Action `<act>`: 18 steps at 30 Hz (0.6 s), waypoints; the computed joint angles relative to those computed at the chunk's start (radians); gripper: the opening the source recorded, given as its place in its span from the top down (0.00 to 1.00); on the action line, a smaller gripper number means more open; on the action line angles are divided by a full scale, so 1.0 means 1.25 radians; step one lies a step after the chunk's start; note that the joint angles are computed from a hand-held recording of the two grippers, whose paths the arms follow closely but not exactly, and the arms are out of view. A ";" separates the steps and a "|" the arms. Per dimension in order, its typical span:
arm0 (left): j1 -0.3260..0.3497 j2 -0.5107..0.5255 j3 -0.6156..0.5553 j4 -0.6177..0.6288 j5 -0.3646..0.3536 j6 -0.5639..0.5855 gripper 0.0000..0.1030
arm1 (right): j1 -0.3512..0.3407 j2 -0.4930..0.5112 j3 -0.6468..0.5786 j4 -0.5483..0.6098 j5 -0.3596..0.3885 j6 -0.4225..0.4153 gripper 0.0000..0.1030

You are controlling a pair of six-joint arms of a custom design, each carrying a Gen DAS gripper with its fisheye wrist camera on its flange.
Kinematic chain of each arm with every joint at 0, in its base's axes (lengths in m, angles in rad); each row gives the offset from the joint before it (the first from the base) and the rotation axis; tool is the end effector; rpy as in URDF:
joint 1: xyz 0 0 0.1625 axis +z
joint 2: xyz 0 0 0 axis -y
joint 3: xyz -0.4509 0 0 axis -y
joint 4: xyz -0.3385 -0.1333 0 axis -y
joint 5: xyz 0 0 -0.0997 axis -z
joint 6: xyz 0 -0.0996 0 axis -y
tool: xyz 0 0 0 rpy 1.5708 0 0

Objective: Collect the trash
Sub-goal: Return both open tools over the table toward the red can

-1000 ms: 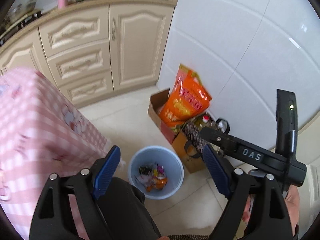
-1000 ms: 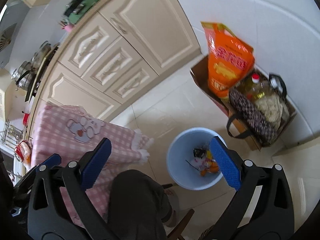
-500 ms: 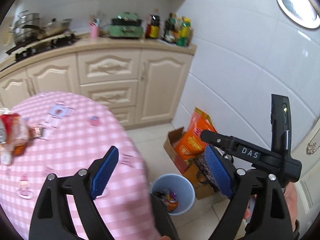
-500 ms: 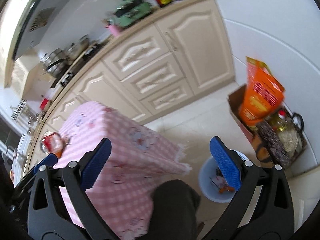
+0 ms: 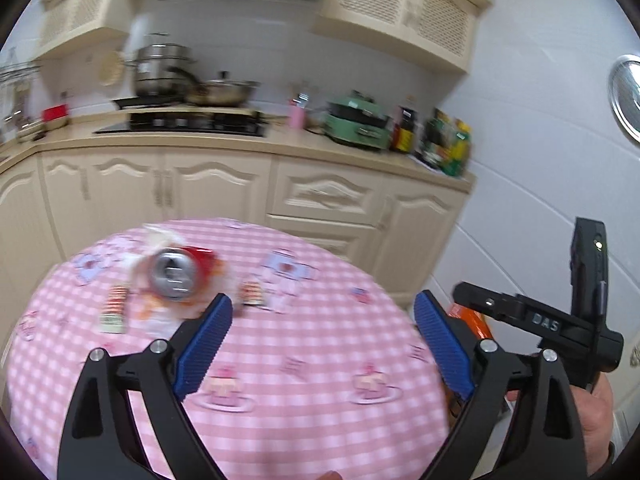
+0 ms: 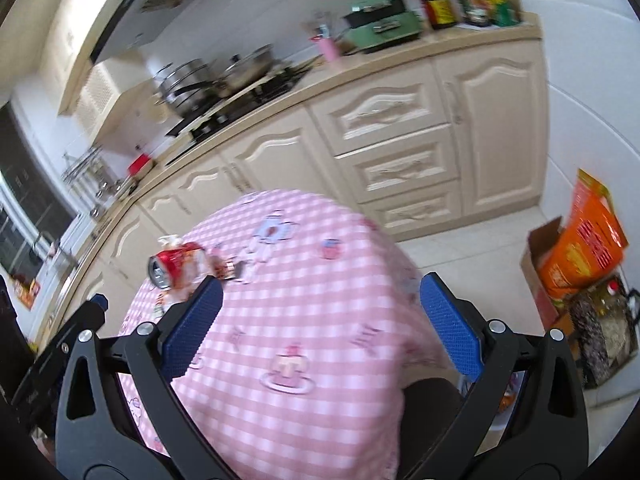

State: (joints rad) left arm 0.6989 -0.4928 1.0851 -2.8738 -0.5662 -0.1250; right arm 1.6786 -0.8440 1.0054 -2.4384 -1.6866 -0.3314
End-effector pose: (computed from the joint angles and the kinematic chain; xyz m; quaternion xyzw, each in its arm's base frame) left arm -0.4638 -0.6737 0.2114 0.1438 0.8262 -0.4836 0.2507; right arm 0.2043 -0.7562 0.4345 0.1845 -0.9186 0.3370 0.0925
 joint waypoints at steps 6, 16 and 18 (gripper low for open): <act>0.016 -0.081 0.121 -0.089 0.102 -0.024 0.12 | 0.053 0.054 -0.031 0.017 -0.006 -0.041 0.06; 0.096 -0.184 0.210 0.110 0.186 -0.196 0.12 | 0.123 0.179 -0.132 0.069 -0.029 -0.143 0.06; 0.115 -0.191 0.203 0.163 0.187 -0.217 0.12 | 0.132 0.204 -0.161 0.088 -0.032 -0.154 0.06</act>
State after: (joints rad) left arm 0.8429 -0.7318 1.3383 -2.6700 -0.3321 -0.3958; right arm 1.8430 -0.5893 0.8036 -2.3279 -1.7266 -0.5239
